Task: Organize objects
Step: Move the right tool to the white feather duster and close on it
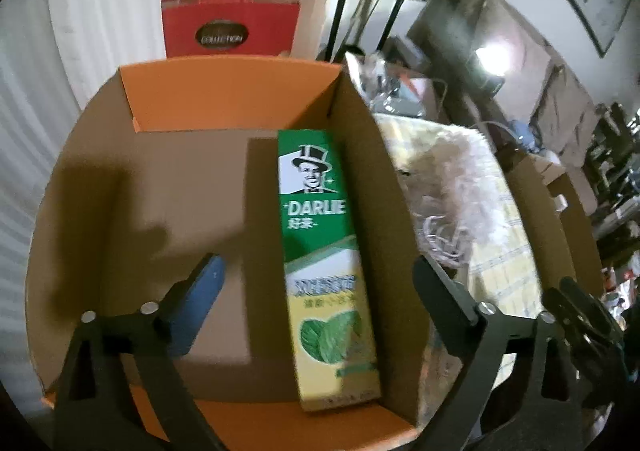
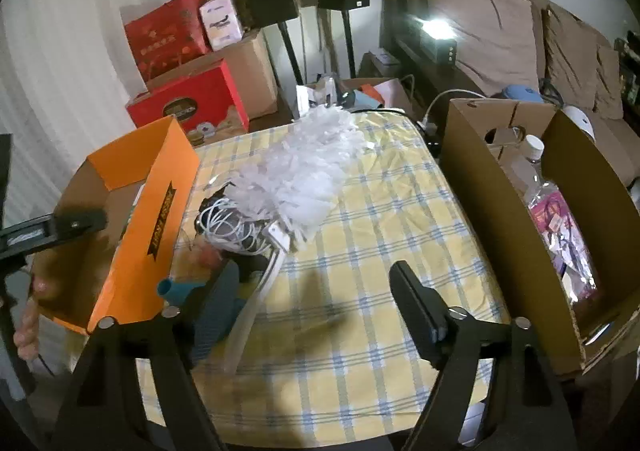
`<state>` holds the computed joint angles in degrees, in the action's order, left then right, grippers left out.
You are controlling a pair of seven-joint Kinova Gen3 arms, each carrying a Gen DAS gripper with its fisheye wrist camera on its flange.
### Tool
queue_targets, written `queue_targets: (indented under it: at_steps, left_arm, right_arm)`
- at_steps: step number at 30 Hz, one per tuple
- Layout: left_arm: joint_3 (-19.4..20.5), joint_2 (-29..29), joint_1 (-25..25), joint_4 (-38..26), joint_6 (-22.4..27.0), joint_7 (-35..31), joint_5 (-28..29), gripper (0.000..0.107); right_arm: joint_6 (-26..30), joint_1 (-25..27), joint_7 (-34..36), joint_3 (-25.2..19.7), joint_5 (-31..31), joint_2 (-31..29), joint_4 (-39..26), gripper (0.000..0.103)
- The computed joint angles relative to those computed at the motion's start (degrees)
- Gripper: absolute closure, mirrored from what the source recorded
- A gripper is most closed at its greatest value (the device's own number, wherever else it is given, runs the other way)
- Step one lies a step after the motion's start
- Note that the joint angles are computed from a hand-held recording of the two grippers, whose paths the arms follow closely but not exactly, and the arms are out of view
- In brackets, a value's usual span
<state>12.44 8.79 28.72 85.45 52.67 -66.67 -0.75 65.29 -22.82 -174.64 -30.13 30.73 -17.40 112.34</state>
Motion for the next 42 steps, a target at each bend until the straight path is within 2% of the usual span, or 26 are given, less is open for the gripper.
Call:
queue_targets:
  at_steps: [4,8,12,20,26,32,39,42]
  left_arm:
    - [0.7,-2.7,-0.2,2.4,-2.7,-0.9,2.3,0.008]
    - [1.9,-5.0,1.4,4.3,-4.5,0.2,0.5,0.008]
    - [4.0,-6.8,0.8,5.5,-5.7,-3.6,4.4,0.008]
    - [6.5,-8.2,5.9,7.3,-7.8,0.9,-1.1,0.008]
    - [7.6,-6.2,9.0,7.9,-8.5,1.4,-2.1,0.008]
    - [7.6,-4.2,12.6,8.7,-9.3,5.3,-5.6,0.008]
    - [6.6,-1.9,15.3,10.6,-11.6,10.0,-8.3,0.015]
    - [5.9,-1.1,17.4,11.2,-12.2,14.2,-12.3,0.021]
  right_arm:
    - [0.3,0.1,0.6,0.4,-0.2,-0.6,0.1,0.015]
    - [-0.3,0.5,2.6,1.3,-1.3,-1.6,0.2,0.007]
    - [-0.8,1.7,3.9,1.2,-2.1,-2.7,0.2,0.004]
    - [-0.8,4.7,6.5,0.7,-4.0,-5.0,0.5,0.004]
    - [-1.2,6.8,9.6,1.2,-6.0,-6.5,0.8,0.004]
    - [-3.3,8.9,13.0,2.6,-8.4,-8.0,2.0,0.004]
    - [-7.3,10.9,16.3,4.4,-11.1,-7.8,3.7,0.004]
    - [-9.0,11.6,17.2,4.8,-11.5,-7.0,4.3,0.005]
